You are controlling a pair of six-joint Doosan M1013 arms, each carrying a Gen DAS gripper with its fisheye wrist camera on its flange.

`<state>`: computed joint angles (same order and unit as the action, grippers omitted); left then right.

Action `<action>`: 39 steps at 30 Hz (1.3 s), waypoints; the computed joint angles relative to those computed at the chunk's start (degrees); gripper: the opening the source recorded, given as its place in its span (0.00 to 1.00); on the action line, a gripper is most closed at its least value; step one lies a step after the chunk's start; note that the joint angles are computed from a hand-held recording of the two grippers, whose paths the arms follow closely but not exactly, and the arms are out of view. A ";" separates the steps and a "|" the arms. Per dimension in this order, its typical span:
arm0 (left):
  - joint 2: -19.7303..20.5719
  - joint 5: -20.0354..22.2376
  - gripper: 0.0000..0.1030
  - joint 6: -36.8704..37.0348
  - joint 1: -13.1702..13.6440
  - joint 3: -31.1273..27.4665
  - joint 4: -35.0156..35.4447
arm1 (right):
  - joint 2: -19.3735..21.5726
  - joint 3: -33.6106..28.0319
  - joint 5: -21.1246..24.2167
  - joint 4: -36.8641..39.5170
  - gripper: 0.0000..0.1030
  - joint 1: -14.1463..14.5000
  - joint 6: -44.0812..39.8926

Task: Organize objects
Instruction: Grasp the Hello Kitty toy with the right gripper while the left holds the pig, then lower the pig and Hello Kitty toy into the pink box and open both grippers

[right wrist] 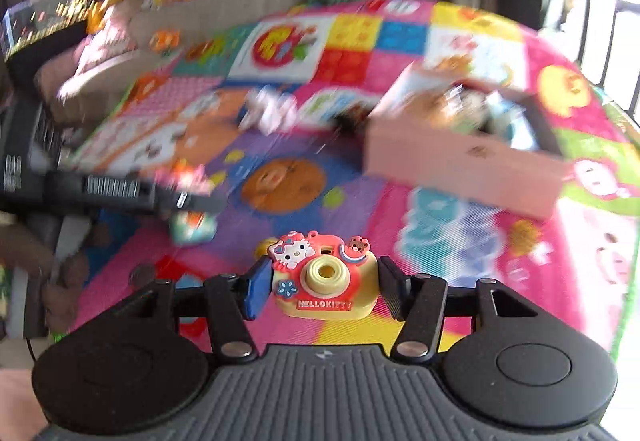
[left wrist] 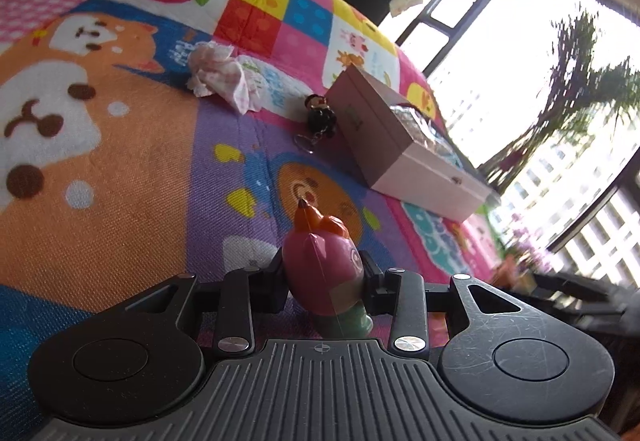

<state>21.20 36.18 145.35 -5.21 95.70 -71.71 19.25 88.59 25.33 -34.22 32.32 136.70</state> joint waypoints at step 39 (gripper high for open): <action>20.24 8.53 0.45 -29.87 -8.45 -44.88 27.04 | -2.86 4.77 -6.91 -28.20 0.54 -7.11 33.28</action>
